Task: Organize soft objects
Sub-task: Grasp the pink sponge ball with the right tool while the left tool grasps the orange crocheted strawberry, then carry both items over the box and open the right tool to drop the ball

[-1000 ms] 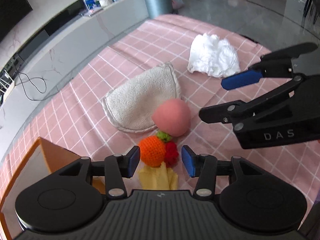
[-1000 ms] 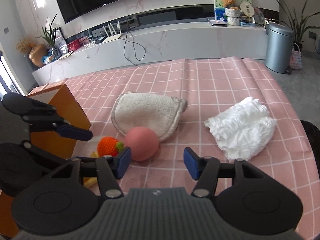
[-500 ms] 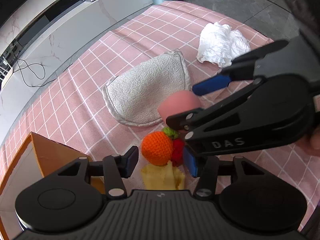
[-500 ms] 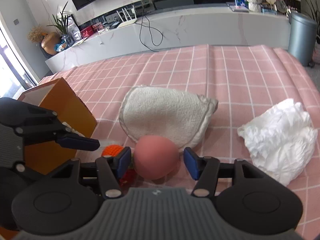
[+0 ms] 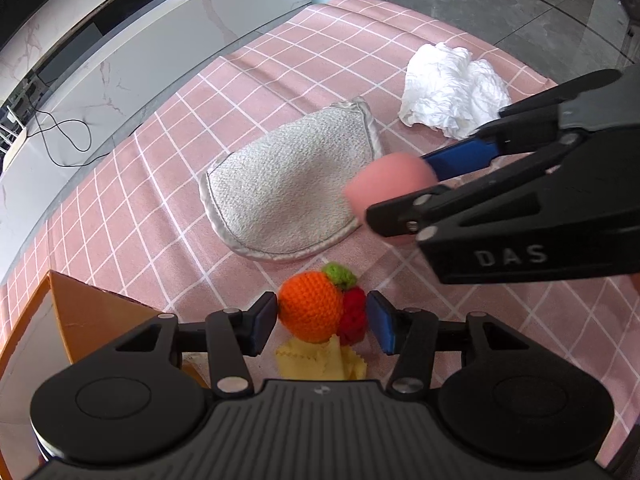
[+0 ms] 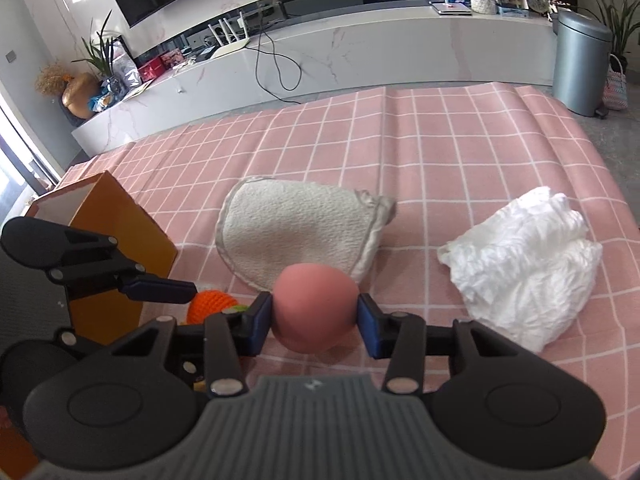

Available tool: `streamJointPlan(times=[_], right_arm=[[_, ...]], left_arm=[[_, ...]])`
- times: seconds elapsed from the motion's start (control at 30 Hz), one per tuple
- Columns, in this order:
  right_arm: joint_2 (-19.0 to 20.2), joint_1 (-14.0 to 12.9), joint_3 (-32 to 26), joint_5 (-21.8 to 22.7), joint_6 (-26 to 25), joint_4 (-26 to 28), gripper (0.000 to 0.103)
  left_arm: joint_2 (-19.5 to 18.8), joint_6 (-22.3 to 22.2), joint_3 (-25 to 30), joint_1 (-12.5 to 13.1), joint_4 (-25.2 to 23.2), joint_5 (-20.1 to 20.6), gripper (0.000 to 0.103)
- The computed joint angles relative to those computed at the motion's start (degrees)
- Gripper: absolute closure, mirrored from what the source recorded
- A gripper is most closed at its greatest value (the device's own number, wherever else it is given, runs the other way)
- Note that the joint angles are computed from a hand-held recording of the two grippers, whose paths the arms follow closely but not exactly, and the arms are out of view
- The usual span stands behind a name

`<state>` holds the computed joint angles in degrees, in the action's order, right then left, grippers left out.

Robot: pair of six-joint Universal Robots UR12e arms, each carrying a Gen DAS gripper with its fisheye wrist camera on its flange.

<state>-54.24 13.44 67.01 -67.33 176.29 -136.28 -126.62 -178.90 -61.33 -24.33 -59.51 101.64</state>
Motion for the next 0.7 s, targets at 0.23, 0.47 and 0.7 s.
streamJointPlan(times=[0.23, 0.47, 0.7], right_arm=[[-0.2, -0.1, 0.3, -0.4, 0.3, 0.6, 0.058], [-0.8, 0.1, 1.1, -0.9, -0.8, 0.0, 0.058], [-3.0, -0.5, 4.1, -1.2, 0.1, -4.4, 0.058]], left_arm=[[-1.0, -3.2, 1.4, 0.2, -1.8, -0.6, 0.044], [0.2, -6.5, -0.7, 0.4, 2.1, -1.2, 0.047], [3.5, -9.9, -5.3, -0.1, 9.8, -0.5, 0.047]])
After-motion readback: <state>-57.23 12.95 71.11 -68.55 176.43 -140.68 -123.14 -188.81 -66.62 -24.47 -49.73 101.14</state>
